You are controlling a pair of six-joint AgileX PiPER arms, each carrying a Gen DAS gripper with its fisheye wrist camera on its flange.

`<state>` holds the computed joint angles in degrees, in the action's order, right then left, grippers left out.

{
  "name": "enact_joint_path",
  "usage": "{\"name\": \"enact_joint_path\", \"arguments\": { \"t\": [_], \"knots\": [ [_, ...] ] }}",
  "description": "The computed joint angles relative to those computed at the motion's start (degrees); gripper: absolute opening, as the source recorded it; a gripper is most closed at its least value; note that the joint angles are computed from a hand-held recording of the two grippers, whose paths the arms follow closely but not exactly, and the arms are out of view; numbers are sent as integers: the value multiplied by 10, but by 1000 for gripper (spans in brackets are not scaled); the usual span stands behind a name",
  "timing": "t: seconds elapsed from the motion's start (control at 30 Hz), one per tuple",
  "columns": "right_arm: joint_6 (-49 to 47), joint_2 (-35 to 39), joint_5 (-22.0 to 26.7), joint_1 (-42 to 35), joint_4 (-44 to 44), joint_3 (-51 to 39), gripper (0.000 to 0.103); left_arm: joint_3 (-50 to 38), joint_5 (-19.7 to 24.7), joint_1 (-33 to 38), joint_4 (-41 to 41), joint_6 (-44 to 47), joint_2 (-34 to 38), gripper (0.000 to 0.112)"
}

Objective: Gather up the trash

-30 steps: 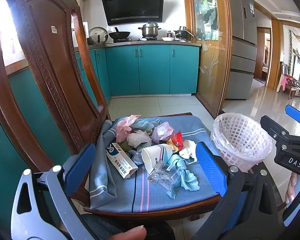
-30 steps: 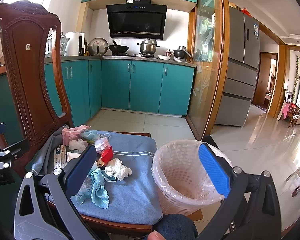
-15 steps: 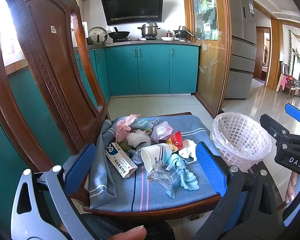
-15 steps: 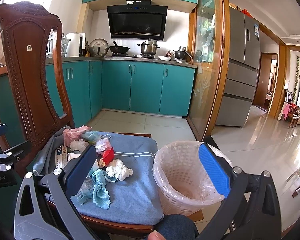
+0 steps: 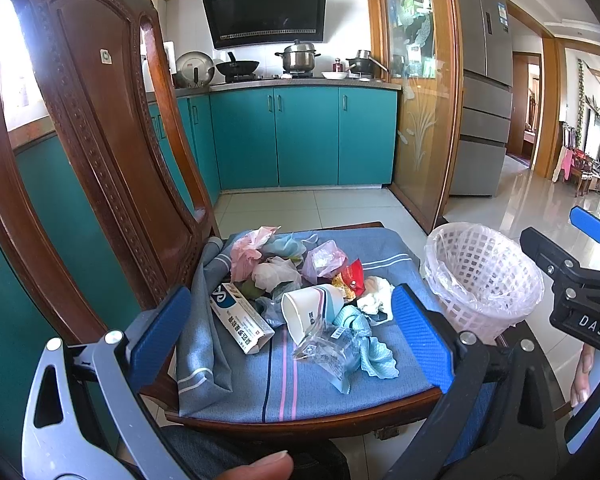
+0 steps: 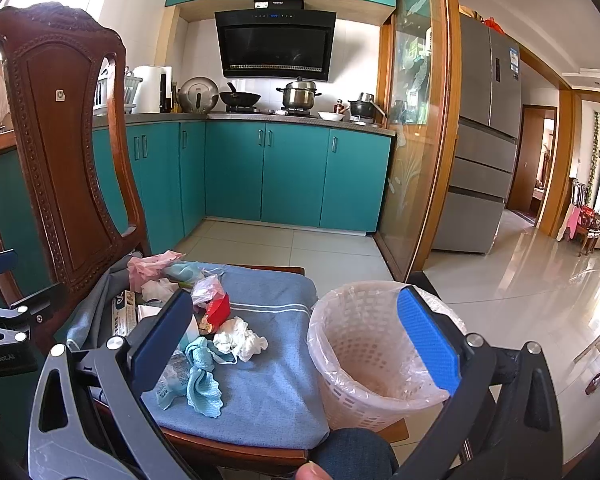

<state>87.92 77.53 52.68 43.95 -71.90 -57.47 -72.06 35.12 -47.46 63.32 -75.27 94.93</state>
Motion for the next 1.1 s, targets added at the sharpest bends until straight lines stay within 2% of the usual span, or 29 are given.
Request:
{"name": "enact_joint_path", "arguments": {
  "t": [1.1],
  "knots": [
    [8, 2, 1, 2, -3, 3, 100, -9, -2, 3, -21, 21, 13, 100]
  ]
}}
